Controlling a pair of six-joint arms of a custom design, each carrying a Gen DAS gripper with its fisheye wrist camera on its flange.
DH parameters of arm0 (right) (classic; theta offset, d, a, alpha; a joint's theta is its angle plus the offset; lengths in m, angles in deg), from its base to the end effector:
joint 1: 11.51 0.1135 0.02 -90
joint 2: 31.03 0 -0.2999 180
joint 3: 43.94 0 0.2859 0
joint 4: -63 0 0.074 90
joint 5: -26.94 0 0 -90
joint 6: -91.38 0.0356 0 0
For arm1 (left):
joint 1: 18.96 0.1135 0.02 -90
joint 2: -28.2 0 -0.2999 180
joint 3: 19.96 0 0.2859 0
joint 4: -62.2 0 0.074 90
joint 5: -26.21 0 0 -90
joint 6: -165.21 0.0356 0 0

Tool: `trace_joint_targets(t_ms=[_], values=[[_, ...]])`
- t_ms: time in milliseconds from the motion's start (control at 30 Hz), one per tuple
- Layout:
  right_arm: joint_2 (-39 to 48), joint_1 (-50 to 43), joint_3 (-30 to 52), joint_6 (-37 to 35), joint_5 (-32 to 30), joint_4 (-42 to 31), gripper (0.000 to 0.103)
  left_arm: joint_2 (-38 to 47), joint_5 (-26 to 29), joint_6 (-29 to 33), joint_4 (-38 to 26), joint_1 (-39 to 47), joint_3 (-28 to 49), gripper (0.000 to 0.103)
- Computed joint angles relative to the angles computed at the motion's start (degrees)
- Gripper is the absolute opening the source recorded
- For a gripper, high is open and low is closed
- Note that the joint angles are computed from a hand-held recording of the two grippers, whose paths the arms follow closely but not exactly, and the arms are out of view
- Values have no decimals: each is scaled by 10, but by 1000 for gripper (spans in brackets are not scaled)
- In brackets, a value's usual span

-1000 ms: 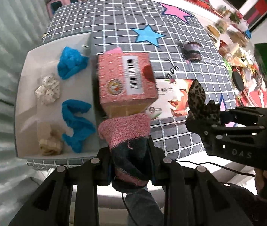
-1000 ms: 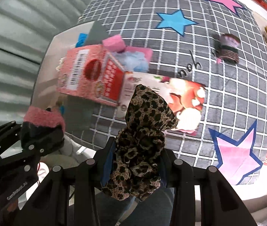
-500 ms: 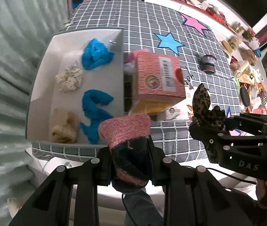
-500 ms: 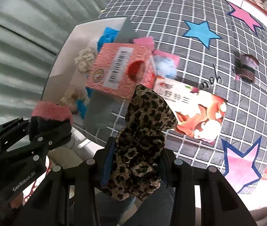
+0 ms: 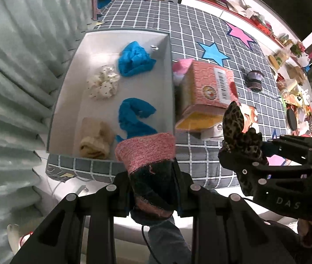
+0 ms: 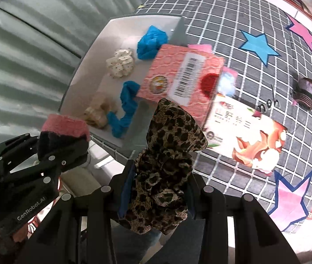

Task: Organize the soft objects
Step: 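Bring both held items down over the inside of the white box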

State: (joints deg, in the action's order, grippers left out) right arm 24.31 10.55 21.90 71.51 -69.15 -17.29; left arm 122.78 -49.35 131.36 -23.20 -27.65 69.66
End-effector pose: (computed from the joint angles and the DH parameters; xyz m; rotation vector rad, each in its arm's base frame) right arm 0.1546 0.0667 0.3096 1.1695 2.6908 0.4849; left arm 0.3230 -0.0583 0.2793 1.6210 2.5545 -0.3547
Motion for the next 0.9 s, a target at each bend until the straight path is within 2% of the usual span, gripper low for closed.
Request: trace_joint_targets(t_ms=[667,900], values=[[96,-15,38,-68,-23,56,42,61,-4,-13,-2,36,63,31],[94,-27,34,-90,-30,56,42,76,-8,-28,0,28,75,31]])
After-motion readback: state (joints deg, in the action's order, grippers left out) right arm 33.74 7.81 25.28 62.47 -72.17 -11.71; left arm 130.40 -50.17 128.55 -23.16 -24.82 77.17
